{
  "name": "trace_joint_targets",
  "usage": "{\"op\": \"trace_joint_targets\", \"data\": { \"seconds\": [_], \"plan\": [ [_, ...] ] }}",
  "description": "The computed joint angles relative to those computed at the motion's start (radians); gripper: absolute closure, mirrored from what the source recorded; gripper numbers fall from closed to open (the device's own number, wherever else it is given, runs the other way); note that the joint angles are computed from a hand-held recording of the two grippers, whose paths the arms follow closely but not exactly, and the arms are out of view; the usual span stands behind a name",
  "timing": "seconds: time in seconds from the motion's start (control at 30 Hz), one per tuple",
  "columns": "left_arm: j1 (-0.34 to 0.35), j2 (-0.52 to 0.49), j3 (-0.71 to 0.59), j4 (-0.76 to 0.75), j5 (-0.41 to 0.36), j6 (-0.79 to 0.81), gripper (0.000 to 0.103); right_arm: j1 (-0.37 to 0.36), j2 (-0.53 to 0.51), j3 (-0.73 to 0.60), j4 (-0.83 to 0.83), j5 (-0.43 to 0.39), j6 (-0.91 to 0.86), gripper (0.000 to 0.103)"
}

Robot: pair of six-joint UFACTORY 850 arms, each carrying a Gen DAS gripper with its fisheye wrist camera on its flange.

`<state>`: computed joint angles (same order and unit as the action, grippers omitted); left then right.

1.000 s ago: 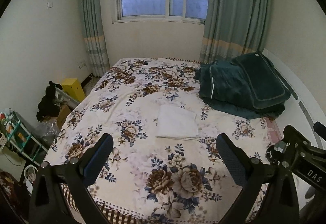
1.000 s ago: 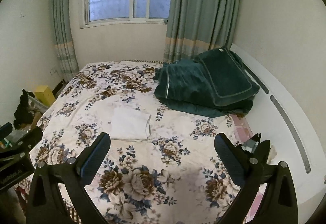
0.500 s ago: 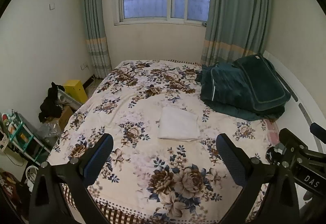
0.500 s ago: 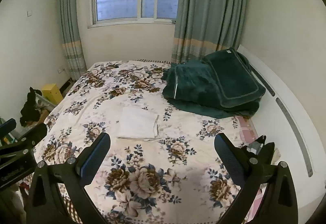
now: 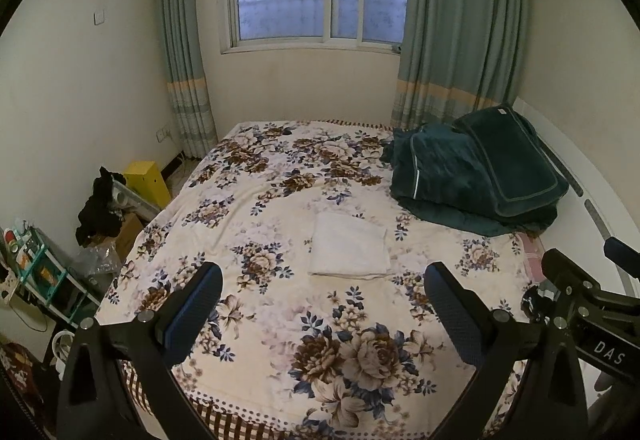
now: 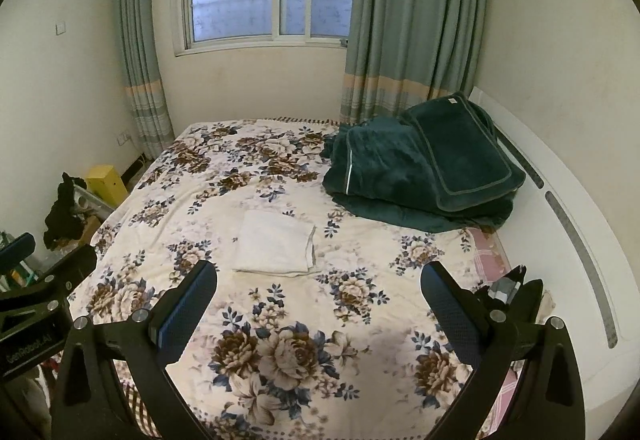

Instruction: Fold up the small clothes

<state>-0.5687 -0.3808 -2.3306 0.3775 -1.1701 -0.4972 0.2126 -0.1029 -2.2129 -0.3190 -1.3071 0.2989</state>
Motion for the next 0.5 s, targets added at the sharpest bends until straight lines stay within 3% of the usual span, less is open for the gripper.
{"op": "trace_joint_targets", "data": {
  "seconds": [0.5],
  "plan": [
    [0.000, -0.030, -0.055, -0.001, -0.007, 0.016, 0.000, 0.006, -0.021, -0.034, -0.006, -0.011, 0.018, 0.000]
  ]
}}
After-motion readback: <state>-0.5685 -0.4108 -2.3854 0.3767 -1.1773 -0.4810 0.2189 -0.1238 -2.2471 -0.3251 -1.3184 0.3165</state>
